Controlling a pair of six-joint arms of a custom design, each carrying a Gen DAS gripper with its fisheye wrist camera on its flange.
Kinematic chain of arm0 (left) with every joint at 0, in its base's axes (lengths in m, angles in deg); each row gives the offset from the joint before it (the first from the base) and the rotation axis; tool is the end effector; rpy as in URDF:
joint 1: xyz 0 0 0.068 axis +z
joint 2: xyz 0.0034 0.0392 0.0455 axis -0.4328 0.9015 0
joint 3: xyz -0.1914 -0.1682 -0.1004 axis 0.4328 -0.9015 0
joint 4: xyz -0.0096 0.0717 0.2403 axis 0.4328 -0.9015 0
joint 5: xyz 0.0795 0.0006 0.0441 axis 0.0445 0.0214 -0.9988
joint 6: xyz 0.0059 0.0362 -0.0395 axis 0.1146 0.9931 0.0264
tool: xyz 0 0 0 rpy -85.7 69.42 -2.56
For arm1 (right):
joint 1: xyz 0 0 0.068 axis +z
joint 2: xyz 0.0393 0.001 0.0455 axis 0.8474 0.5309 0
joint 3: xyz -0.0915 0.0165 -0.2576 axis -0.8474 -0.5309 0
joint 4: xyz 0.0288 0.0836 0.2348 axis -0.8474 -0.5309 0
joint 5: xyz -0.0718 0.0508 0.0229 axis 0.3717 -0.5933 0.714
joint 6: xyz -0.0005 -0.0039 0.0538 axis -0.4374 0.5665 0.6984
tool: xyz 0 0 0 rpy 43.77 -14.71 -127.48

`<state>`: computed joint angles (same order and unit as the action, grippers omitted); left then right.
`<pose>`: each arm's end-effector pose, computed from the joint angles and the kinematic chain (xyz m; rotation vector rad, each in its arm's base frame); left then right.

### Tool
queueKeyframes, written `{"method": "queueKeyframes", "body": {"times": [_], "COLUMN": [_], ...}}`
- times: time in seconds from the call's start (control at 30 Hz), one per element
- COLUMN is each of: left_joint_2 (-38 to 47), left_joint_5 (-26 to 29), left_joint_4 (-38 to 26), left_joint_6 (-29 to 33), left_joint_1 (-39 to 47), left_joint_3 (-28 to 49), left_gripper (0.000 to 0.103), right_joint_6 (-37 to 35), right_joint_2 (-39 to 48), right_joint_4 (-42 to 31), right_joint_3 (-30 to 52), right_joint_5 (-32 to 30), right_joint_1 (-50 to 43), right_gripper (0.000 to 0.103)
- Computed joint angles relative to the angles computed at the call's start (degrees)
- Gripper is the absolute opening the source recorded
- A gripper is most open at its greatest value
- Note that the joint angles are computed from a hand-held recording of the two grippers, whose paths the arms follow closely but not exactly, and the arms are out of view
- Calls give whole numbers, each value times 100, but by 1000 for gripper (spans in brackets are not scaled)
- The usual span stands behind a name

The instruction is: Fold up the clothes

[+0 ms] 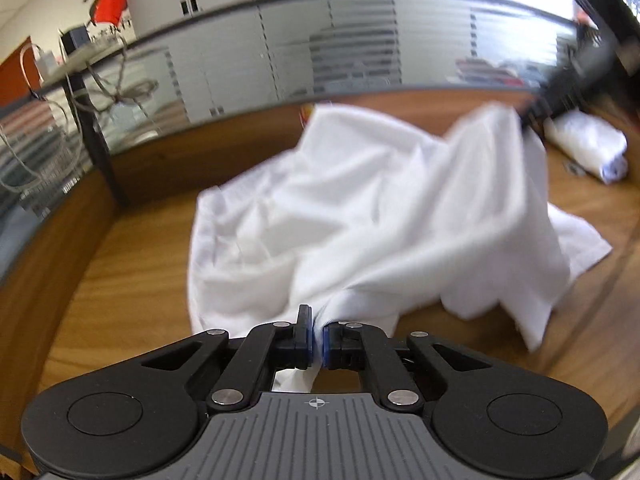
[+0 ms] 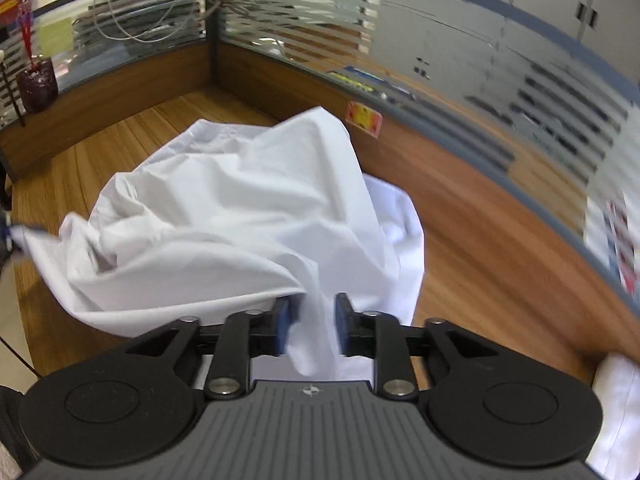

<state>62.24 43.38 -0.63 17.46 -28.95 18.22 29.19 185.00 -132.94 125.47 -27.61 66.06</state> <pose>0.0812 0.0041 0.3688 -0.0761 2.2845 0.2519 0.3317 0.0617 0.4423 -1.0715 2.2295 0.3232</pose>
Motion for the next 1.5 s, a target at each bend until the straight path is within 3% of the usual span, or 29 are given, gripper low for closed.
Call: {"method": "queueKeyframes", "body": {"times": [0.1,0.43,0.73,0.97,1.13,1.2,1.23,1.33,1.5], "left_joint_2": [342,1112,1557,1746,1821,1815,1802,1730,1453], "left_joint_5": [35,217,100,-198,-244,-257,-257,-253,-312], "left_joint_4": [12,204,-4,-137,-244,-279,-299,-447,-1026], "left_joint_6": [27,433,522,499,576,617,639,691,766], "left_joint_1": [114,542,577,512,590,630,659,701,557], "left_joint_3": [468,1312,2071,2590,2838,2864,2862,2848,2839], "left_gripper": [7,7,7,7,7,7,7,7,6], "right_joint_6": [-41,-1012,-1029,-1296,-1304,-1340,-1353,-1373,-1575], "right_joint_2": [-973,-3200,-4057,-4318,-4425,-4469,-4515,-4617,-4821], "right_joint_4": [609,1408,3382,4282,4648,4724,4758,4549,3312], "right_joint_3": [-1656,-5486,-7585,-8350,-8602,-8625,-8633,-8438,-7475], "right_joint_5": [-160,187,1157,1261,1242,1166,1125,847,101], "right_joint_1": [-343,-1029,-409,-129,-123,-162,-204,-499,-1476], "right_gripper": [50,51,50,46,24,8,7,2,2]}}
